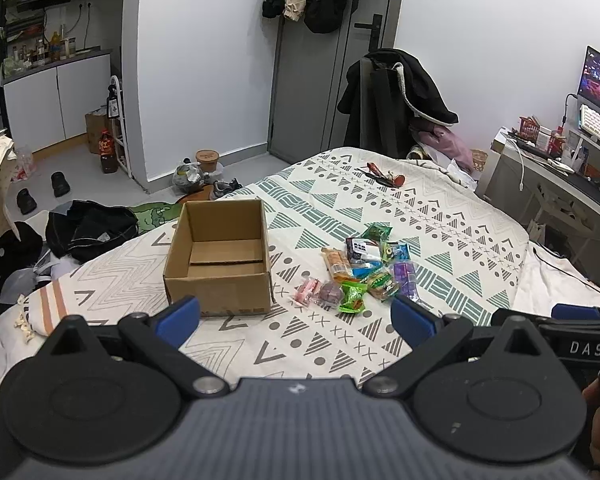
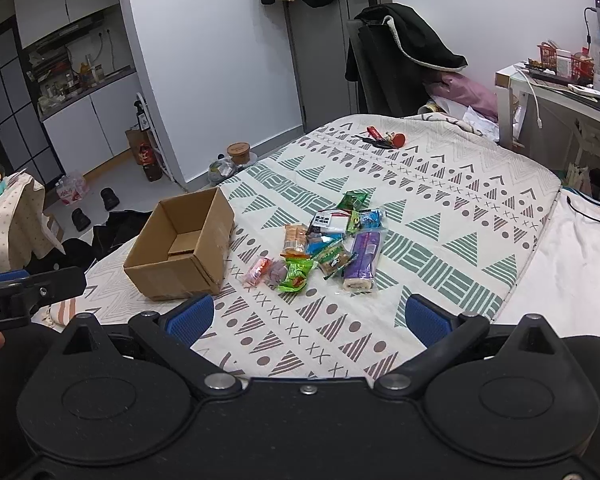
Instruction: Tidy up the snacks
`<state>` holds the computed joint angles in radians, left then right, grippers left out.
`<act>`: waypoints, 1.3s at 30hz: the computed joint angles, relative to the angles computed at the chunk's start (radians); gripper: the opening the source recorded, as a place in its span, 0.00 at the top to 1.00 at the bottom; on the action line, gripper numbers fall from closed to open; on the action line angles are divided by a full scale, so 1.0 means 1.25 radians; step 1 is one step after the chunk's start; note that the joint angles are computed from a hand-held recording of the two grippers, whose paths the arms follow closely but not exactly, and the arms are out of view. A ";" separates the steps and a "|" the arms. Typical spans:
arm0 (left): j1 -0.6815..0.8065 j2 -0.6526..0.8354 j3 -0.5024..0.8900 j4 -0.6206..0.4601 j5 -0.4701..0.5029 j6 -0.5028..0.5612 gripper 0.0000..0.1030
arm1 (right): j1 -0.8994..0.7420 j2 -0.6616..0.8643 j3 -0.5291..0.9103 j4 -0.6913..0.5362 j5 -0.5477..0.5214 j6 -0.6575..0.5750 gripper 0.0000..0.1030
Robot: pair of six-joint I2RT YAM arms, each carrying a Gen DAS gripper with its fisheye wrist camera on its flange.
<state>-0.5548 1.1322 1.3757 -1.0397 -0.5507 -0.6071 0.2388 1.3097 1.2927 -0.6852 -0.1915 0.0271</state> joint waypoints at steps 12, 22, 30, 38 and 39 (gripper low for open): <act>-0.006 0.003 0.003 -0.003 -0.001 -0.006 0.02 | -0.008 -0.004 -0.007 0.003 -0.004 0.000 0.00; -0.017 0.009 0.002 -0.003 -0.009 -0.015 0.02 | -0.008 -0.008 -0.014 0.004 -0.004 -0.001 0.00; -0.016 0.008 0.000 -0.001 -0.006 -0.014 0.02 | -0.007 -0.008 -0.015 0.004 -0.003 0.000 0.00; -0.016 0.009 0.002 -0.003 -0.006 -0.015 0.02 | -0.007 -0.009 -0.015 0.004 -0.002 -0.001 0.00; -0.016 0.009 0.003 -0.003 -0.006 -0.015 0.02 | -0.006 -0.008 -0.012 0.002 -0.001 0.001 0.00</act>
<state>-0.5743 1.1438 1.3790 -1.0436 -0.5577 -0.6259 0.2309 1.3002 1.2773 -0.6824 -0.1930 0.0282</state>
